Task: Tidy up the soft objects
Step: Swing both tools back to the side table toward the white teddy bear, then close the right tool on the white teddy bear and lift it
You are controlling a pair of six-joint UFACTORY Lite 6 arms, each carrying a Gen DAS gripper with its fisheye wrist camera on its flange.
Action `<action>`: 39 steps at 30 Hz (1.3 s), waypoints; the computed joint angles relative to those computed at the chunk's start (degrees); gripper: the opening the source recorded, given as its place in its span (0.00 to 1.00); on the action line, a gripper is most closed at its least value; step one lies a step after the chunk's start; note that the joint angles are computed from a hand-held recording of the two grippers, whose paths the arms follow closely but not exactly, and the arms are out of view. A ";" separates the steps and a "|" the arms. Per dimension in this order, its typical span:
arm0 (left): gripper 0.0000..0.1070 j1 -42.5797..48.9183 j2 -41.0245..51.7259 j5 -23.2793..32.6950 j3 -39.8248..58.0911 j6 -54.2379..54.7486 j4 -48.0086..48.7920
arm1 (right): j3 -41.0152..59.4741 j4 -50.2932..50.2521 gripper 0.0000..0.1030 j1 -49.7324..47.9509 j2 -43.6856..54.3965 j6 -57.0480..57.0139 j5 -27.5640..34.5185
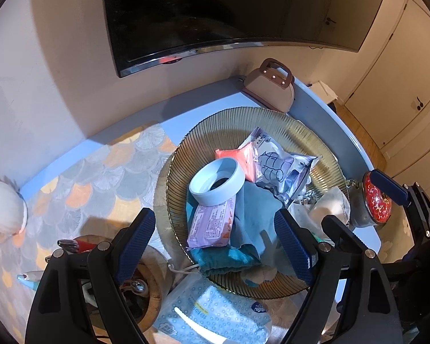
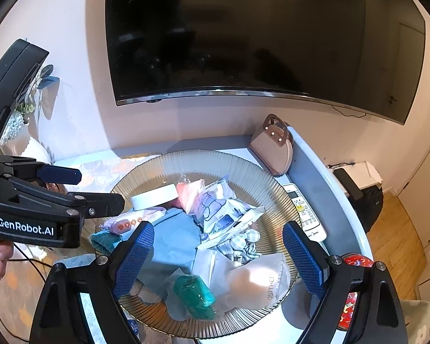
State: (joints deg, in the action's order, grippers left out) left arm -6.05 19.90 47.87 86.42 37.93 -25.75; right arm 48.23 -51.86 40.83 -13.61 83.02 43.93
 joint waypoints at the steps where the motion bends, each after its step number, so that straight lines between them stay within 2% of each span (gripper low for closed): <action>1: 0.79 0.10 0.14 0.08 0.18 -0.04 -0.04 | 0.10 0.03 0.88 0.06 0.14 -0.08 -0.03; 11: 0.79 2.04 -0.28 1.48 0.85 1.84 -2.84 | 1.54 0.52 0.88 0.59 1.69 -1.35 -0.15; 13: 0.79 4.69 -0.75 4.12 1.78 5.28 -8.10 | 1.89 0.64 0.88 0.80 2.03 -1.75 0.01; 18: 0.79 18.07 -0.27 14.81 9.19 12.58 -23.12 | 3.95 0.70 0.88 -0.06 2.93 -3.95 -0.99; 21: 0.85 27.39 2.50 18.55 15.68 12.53 -27.37 | 7.29 1.89 0.88 -1.84 4.61 -7.00 -3.97; 27: 0.85 37.05 7.16 12.62 17.50 8.56 -18.07 | 18.05 6.44 0.88 -3.19 11.14 -13.98 -9.96; 31: 0.85 40.26 7.58 7.91 9.68 9.28 -13.18 | 22.97 7.97 0.88 -0.13 14.04 -15.57 -14.72; 33: 0.85 41.71 7.63 5.10 5.84 9.56 -10.66 | 23.62 12.51 0.88 1.82 14.55 -18.30 -20.05; 35: 0.85 44.75 7.99 5.04 3.41 10.96 -10.51 | 24.72 15.53 0.88 5.16 16.36 -20.40 -23.76; 37: 0.85 48.98 9.51 5.98 3.22 11.81 -10.47 | 29.12 15.46 0.88 10.26 21.55 -20.75 -23.60; 39: 0.85 53.63 11.35 6.58 4.00 12.01 -10.34 | 36.79 20.32 0.88 14.60 29.86 -26.12 -22.98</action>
